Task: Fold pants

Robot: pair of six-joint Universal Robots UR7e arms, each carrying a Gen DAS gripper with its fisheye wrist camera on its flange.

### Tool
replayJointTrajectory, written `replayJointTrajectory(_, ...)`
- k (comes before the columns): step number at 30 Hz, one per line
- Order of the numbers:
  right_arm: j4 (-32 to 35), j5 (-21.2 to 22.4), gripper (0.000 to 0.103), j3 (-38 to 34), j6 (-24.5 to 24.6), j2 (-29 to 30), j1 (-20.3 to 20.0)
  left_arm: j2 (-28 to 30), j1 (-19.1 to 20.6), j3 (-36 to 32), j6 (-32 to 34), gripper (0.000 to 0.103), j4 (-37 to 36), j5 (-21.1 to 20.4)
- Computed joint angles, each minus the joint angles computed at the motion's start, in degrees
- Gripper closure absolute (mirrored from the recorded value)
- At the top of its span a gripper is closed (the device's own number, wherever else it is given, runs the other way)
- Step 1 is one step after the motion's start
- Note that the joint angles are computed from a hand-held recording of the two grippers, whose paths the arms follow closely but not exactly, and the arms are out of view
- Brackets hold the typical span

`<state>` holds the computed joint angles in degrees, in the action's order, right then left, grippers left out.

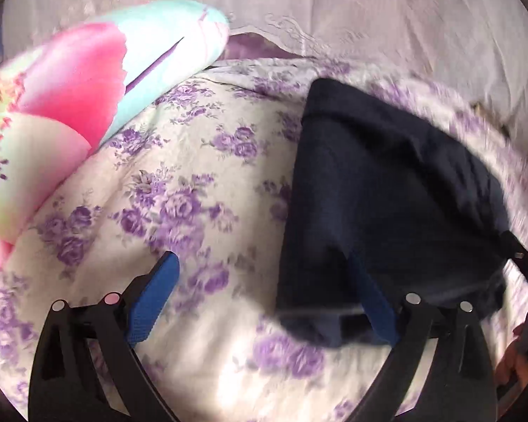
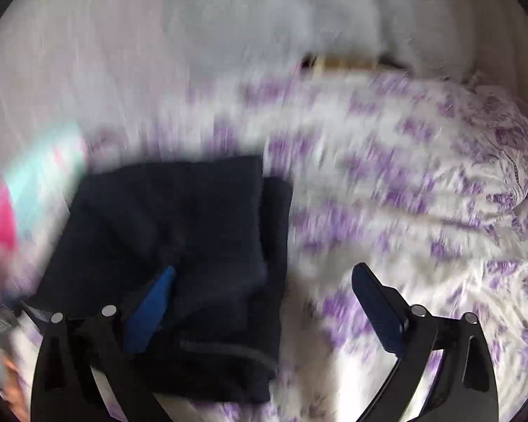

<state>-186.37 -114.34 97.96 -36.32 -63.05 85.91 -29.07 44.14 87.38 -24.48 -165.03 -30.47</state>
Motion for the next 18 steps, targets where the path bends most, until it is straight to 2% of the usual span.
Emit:
replayJointTrajectory(1, -0.24, -1.14, 0.004, 0.0, -0.17, 0.19, 0.32, 0.24, -0.7, 0.06, -0.14, 0.009, 1.81, 1.64)
replayJointTrajectory(2, -2.22, -0.58, 0.004, 0.67, -0.33, -0.06, 0.38, 0.64, -1.84, 0.83, 0.48, 0.009, 1.95, 4.38)
replayJointTrajectory(3, -3.92, -0.41, 0.004, 1.32, -0.04, -0.36, 0.43, 0.33, -2.7, 1.69, 1.41, 0.004, 1.26, 6.17)
replayJointTrajectory(4, -6.08, -0.37, 0.004, 2.55, 0.89, -0.96, 0.5, 0.08, -3.59, 3.09, 1.49, 0.005, 0.99, 7.18)
replayJointTrajectory(7, -17.22, 2.66, 0.004, 10.08, 0.81, -3.76, 0.11, -0.71, -6.6, 7.29, 1.32, 0.005, 1.18, 9.03)
replayJointTrajectory(10, -28.28, 5.65, 0.003, 17.74, -3.92, -5.79, 0.48, 0.32, -10.92, 11.77, 6.57, 0.005, -9.43, 13.94)
replayJointTrajectory(13, -35.24, 4.24, 0.004, 24.4, -7.79, -7.62, 1.42, 0.8, -15.1, 16.16, 9.62, 0.005, -18.78, 15.57)
replayJointTrajectory(15, -35.63, 5.94, 0.004, 28.59, -7.39, -10.35, 0.88, 0.55, -17.4, 18.46, 7.71, 0.005, -19.82, 16.3)
replayJointTrajectory(18, -31.49, 13.2, 0.004, 33.79, -2.54, -16.61, -1.89, 1.56, -19.4, 19.5, 8.05, 0.005, -23.06, 18.23)
